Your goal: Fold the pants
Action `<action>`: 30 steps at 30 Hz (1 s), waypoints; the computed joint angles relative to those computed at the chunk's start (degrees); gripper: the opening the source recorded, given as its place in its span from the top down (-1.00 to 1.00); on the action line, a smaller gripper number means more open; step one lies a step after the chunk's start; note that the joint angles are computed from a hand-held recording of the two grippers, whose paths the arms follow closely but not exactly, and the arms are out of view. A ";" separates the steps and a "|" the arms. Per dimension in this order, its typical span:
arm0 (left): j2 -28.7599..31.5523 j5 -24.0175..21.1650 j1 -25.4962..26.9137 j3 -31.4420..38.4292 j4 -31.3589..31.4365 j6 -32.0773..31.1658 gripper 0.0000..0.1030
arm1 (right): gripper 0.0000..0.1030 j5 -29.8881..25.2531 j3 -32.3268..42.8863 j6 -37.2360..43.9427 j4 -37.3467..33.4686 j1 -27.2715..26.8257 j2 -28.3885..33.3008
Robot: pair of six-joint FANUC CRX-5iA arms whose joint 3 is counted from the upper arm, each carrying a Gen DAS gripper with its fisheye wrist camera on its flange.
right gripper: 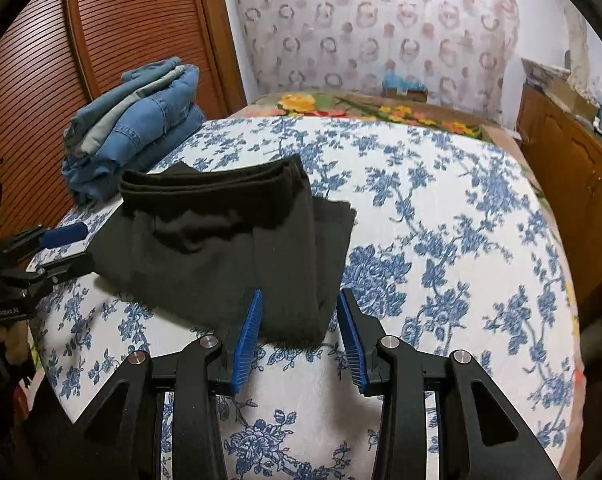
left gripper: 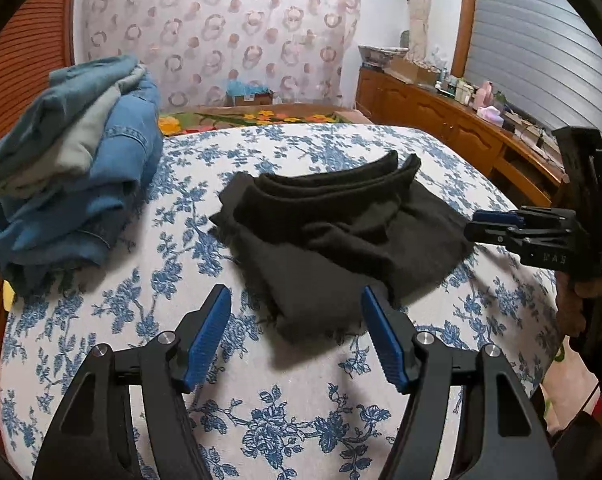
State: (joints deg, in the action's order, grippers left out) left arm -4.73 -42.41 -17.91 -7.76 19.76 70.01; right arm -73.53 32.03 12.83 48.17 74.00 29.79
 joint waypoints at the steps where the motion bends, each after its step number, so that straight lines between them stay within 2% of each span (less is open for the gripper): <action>1: -0.10 0.22 0.14 -0.45 0.86 -0.62 -0.21 | 0.35 0.37 0.17 0.52 -0.65 -0.12 -0.01; 5: 0.01 -0.03 0.23 -1.10 2.94 -2.56 0.12 | 0.35 -0.54 2.54 2.50 -2.99 -0.78 1.23; 11: 1.42 -2.51 -0.63 0.88 -0.37 -0.94 0.15 | 0.35 0.02 2.63 2.14 -3.62 -1.30 1.48; 12: 1.66 -2.87 -0.70 1.14 -0.76 -0.66 0.15 | 0.39 0.30 2.26 1.97 -3.48 -1.30 1.31; 15: 1.87 -3.00 -0.63 1.19 -1.30 -0.34 0.23 | 0.79 -0.43 2.34 3.10 -3.36 -1.11 1.36; 17: 1.84 -3.22 -0.23 0.83 -0.14 -1.34 0.53 | 0.84 0.09 1.17 2.70 -2.39 -0.83 0.61; 19: 1.50 -3.00 0.01 0.52 0.10 -1.49 0.66 | 0.86 -0.26 -0.38 0.79 0.38 -0.36 -0.15; 23: 0.98 -2.33 0.13 -0.18 0.78 -2.02 0.71 | 0.86 1.74 -3.56 -2.14 0.18 -0.26 -2.60; 30: -1.36 -1.03 0.54 -2.41 3.36 -3.94 0.74 | 0.86 1.26 -2.85 -0.43 -0.74 0.39 -2.08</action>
State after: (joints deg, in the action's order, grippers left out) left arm -6.08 -43.45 -17.36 -10.18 23.11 66.07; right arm -72.27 29.18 12.40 47.43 74.39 27.71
